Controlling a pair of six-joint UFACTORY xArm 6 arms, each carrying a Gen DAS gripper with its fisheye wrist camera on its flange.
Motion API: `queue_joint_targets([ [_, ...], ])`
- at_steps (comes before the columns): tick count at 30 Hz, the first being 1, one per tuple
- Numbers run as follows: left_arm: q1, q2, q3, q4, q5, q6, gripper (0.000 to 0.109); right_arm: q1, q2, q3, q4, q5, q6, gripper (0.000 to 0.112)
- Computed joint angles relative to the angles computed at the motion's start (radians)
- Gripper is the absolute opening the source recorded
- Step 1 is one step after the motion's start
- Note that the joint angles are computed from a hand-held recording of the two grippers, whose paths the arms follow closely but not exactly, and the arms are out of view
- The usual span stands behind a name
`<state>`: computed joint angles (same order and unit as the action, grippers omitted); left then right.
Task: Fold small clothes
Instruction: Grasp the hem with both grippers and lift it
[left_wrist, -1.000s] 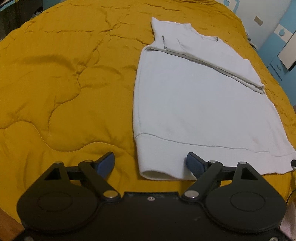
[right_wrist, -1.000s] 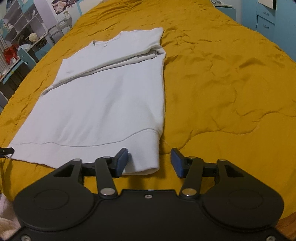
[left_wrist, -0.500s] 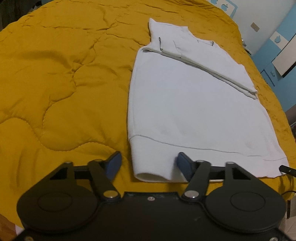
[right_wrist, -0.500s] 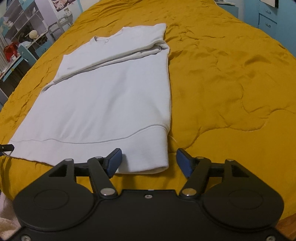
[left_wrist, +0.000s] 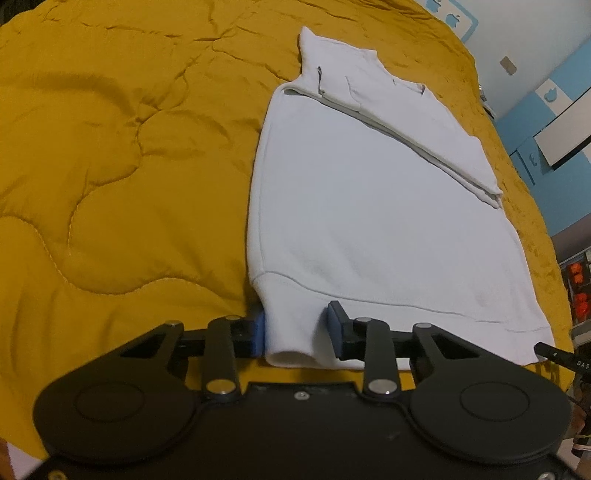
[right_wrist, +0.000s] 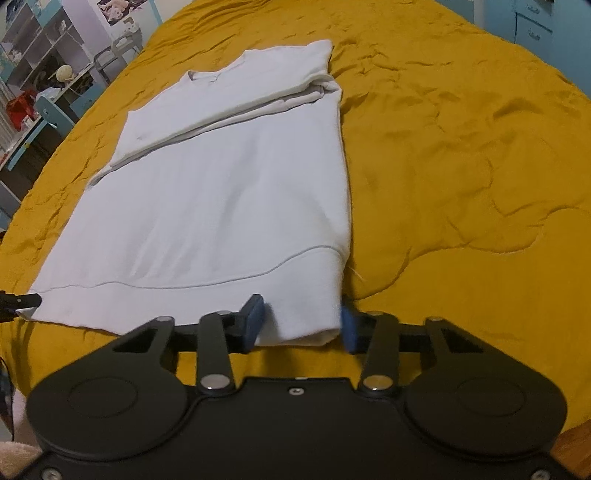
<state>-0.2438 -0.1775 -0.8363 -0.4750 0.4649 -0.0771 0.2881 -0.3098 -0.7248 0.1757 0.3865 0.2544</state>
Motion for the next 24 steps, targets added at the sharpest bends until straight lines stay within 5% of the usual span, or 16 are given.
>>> queue_joint_targets([
  [3,0.004,0.0,-0.003,-0.032,0.009,0.013,0.013,-0.003,0.001,-0.002,0.044,0.004,-0.031,0.028],
  [7,0.009,0.002,-0.012,-0.034,0.021,-0.004,0.004,-0.013,0.0,-0.009,0.142,0.015,-0.094,0.012],
  [24,0.034,0.084,-0.221,-0.047,0.06,0.024,0.002,-0.057,0.083,-0.194,0.403,0.013,-0.251,0.008],
])
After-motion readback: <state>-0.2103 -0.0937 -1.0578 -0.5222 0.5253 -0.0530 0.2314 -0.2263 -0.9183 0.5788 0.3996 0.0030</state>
